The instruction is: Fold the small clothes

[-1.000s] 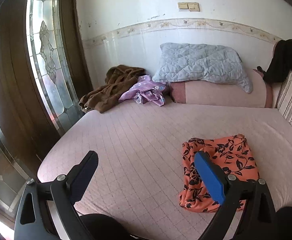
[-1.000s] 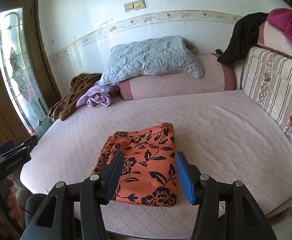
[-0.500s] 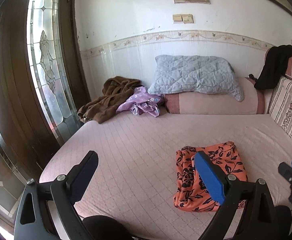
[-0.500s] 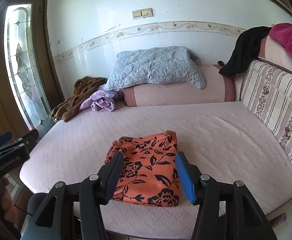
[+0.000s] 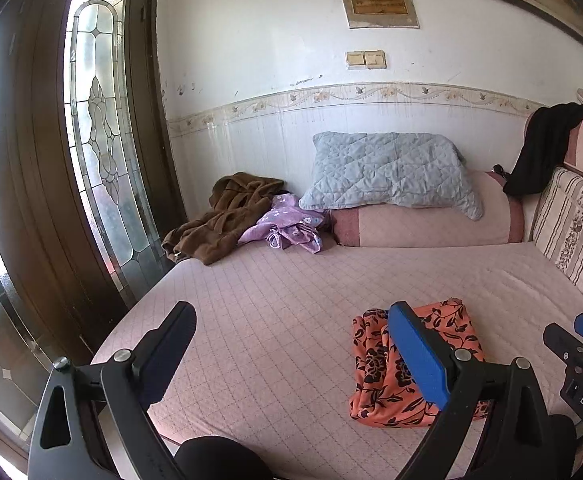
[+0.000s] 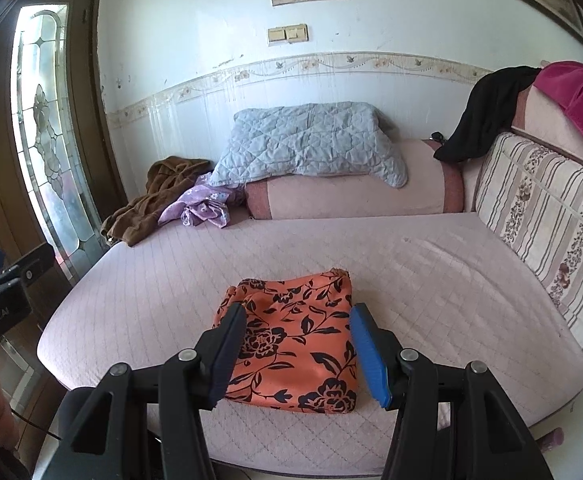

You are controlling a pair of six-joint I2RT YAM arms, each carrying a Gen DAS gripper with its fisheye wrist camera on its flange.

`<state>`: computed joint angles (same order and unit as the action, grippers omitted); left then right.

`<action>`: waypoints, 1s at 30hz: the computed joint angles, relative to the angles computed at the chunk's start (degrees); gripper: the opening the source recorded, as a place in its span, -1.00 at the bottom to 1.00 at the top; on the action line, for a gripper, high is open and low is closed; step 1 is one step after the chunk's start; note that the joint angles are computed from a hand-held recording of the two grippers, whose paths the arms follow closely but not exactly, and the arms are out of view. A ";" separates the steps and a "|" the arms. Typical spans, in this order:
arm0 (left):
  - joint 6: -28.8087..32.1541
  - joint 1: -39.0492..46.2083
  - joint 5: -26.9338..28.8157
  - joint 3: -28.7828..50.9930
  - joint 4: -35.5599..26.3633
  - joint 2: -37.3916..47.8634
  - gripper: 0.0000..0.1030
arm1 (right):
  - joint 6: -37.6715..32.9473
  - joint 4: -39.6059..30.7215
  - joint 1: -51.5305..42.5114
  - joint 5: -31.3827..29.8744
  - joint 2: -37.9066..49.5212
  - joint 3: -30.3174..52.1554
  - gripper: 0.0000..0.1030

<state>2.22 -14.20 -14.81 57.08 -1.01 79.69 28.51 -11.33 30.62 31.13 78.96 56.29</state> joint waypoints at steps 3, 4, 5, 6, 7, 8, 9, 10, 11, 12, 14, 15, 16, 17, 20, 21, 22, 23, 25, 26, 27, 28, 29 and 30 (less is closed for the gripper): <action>0.39 0.20 1.12 0.05 -0.68 -0.57 0.88 | -0.09 -0.73 0.70 1.51 -0.39 0.42 0.12; 0.48 0.29 1.37 0.10 -0.90 -0.72 0.88 | -0.03 -1.10 0.92 1.96 -0.37 0.68 0.12; 0.52 0.35 1.38 -0.03 -0.82 -0.95 0.88 | 0.09 -1.39 1.04 2.18 -0.43 0.84 0.12; 0.63 0.40 1.36 -0.23 -0.66 -1.22 0.88 | 0.33 -1.69 1.21 2.36 -0.48 0.99 0.12; 0.79 0.43 1.54 -0.30 -0.66 -1.39 0.88 | 0.38 -1.91 1.19 2.32 -0.48 1.11 0.12; 0.96 0.51 1.83 -0.30 -0.80 -1.51 0.88 | 0.58 -2.42 1.43 2.58 -0.42 1.41 0.12; 1.09 0.57 2.05 -0.30 -0.93 -1.69 0.88 | 0.67 -2.68 1.65 2.90 -0.41 1.56 0.12; 1.12 0.60 2.05 -0.47 -0.86 -1.96 0.88 | 0.56 -2.64 1.61 2.85 -0.46 1.55 0.12; 1.10 0.64 1.98 -0.56 -0.80 -2.11 0.88 | 0.38 -2.39 1.39 2.55 -0.48 1.44 0.12; 1.04 0.71 2.01 -0.59 -0.85 -2.24 0.88 | 0.35 -2.49 1.50 2.72 -0.52 1.52 0.12; 1.01 0.99 2.49 -0.50 -1.12 -2.49 0.88 | 0.28 -2.67 1.54 2.93 -0.62 1.68 0.12; 1.00 1.17 2.77 -0.56 -1.17 -2.66 0.88 | 0.28 -2.75 1.56 3.01 -0.70 1.68 0.12; 1.01 1.29 3.01 -0.56 -1.22 -2.77 0.88 | 0.20 -2.76 1.50 2.89 -0.77 1.64 0.12; 1.12 1.42 3.39 -0.73 -1.29 -3.04 0.88 | 0.22 -2.89 1.50 2.92 -0.76 1.69 0.12; 1.43 1.44 3.57 -0.78 -1.50 -3.28 0.88 | 0.51 -3.13 1.82 3.20 -0.80 1.70 0.12; 1.58 1.43 3.56 -0.89 -1.46 -3.40 0.88 | 0.51 -3.30 1.79 3.07 -0.87 1.72 0.12; 1.68 1.43 3.55 -0.98 -1.45 -3.53 0.88 | 0.54 -3.44 1.80 2.99 -0.95 1.71 0.12; 1.70 1.42 3.62 -1.06 -1.42 -3.65 0.88 | 0.57 -3.50 1.90 3.02 -1.04 1.65 0.12; 1.71 1.34 3.55 -1.15 -1.37 -3.82 0.88 | 0.66 -3.53 2.33 3.30 -1.06 1.55 0.12; 1.73 1.36 3.66 -1.29 -1.31 -4.01 0.88 | 0.52 -3.19 2.25 3.13 -0.87 1.44 0.12; 1.75 1.36 3.74 -1.34 -1.30 -4.11 0.88 | 0.41 -3.09 2.21 2.98 -0.89 1.34 0.12; 1.79 1.45 3.79 -1.37 -1.29 -4.21 0.88 | 0.34 -3.04 2.19 2.81 -0.87 1.28 0.12; 1.81 1.51 3.87 -1.46 -1.28 -4.35 0.88 | 0.29 -3.01 2.12 2.64 -0.77 1.27 0.12; 1.84 1.65 4.10 -1.53 -1.32 -4.46 0.88 | 0.07 -2.86 1.83 2.25 -0.64 1.28 0.12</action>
